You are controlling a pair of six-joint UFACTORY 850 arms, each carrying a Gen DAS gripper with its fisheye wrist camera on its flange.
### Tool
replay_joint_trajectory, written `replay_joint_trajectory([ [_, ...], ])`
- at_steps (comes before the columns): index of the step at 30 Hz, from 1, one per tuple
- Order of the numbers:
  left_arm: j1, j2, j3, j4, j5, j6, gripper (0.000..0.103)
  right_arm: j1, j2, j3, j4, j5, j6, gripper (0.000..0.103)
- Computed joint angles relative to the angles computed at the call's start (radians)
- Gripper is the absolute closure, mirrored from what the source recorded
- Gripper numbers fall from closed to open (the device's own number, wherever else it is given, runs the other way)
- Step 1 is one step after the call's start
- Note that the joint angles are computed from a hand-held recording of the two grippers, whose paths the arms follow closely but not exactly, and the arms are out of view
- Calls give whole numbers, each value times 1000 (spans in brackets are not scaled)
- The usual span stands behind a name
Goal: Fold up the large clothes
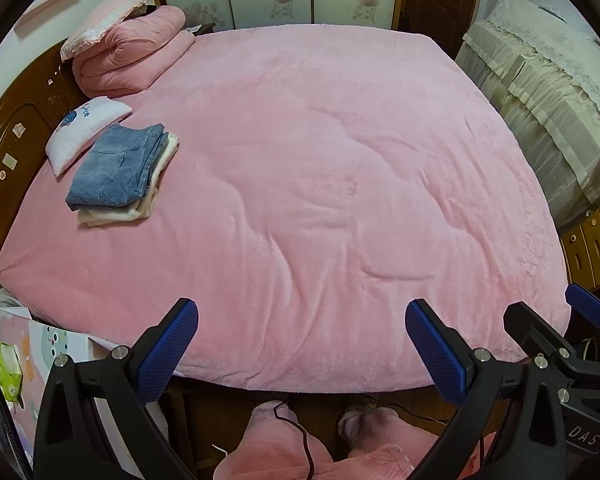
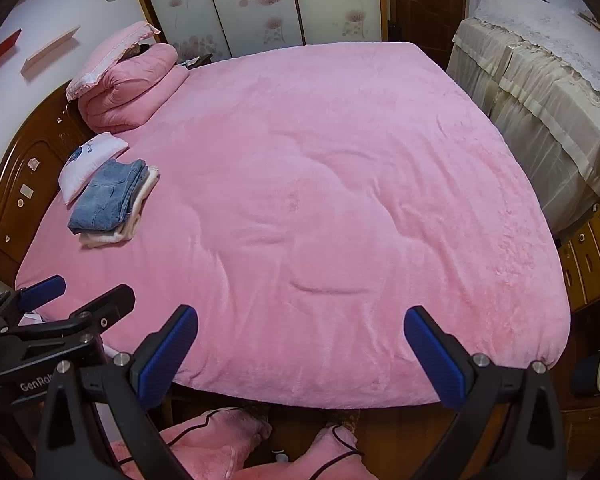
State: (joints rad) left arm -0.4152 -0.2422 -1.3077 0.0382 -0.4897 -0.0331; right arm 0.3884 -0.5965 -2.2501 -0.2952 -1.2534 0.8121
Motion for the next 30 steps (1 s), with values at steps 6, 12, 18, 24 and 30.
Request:
replay_joint_trajectory([
  [6,-4,-24,-28,-9,-19,11,0,-13,-10,-8,9,-8,-14,0],
  [12,-9,-28,-32,2,-21,-4,0,-21,-20,-23,13,-15,-26,0],
  [18,-9,-57,-67,-7,-38,14,0,-33,-21,-21,23,-17,-37,0],
  [24,-10,-73,-83,-11,-49,28,0,-41,-25,-27,30,-27,-43,0],
  [30,-14,-76,-84,7,-46,10,0,-50,-32,-35,40,-27,-50,0],
])
